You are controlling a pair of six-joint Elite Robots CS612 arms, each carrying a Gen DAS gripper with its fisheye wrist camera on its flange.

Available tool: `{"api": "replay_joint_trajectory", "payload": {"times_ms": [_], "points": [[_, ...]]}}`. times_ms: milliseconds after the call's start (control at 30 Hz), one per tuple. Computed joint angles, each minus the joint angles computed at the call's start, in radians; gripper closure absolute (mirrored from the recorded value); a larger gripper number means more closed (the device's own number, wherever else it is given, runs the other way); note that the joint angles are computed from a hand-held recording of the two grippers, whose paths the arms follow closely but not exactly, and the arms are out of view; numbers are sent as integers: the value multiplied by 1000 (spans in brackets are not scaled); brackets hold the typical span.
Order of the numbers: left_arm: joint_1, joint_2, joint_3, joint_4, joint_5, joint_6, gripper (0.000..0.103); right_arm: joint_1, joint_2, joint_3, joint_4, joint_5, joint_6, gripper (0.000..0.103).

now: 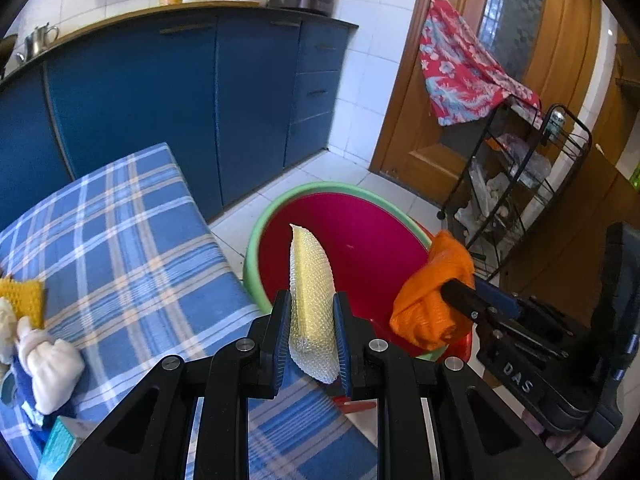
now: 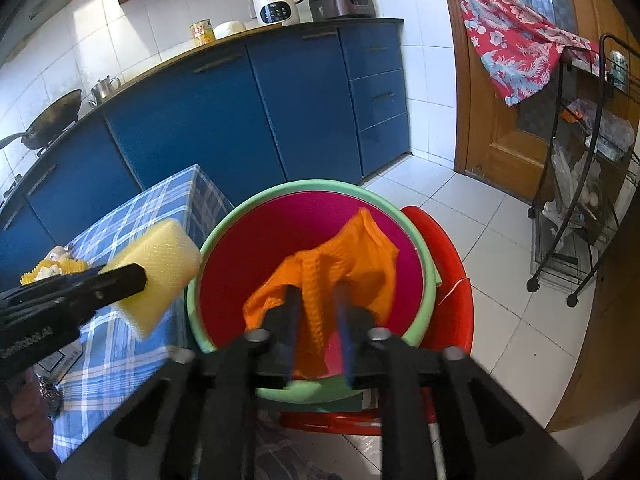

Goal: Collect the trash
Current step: 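Carry sponge and bag over the red bucket and open both tools, then return the left tool to the table and grasp the steel wool scrubber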

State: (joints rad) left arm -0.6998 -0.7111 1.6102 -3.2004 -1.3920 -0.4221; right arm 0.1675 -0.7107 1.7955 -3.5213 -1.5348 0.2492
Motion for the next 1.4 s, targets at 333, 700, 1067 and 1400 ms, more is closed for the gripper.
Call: {"api": "replay_joint_trajectory", "payload": {"times_ms": [333,700,1067,1400], "points": [[2,29,-49,51,-31,13,81,-15,-2,22,-65,15,44,65],[-4,33,-63,101,-1,0,55,-25,-20,66,-118,-3,90,65],[-7,-6,-3,60,17,-29,55,-16,-37,89,-130,1,94,65],[-13,-71,103,-2,76,-77,55,12,-69,116,-142,9,83,60]]}}
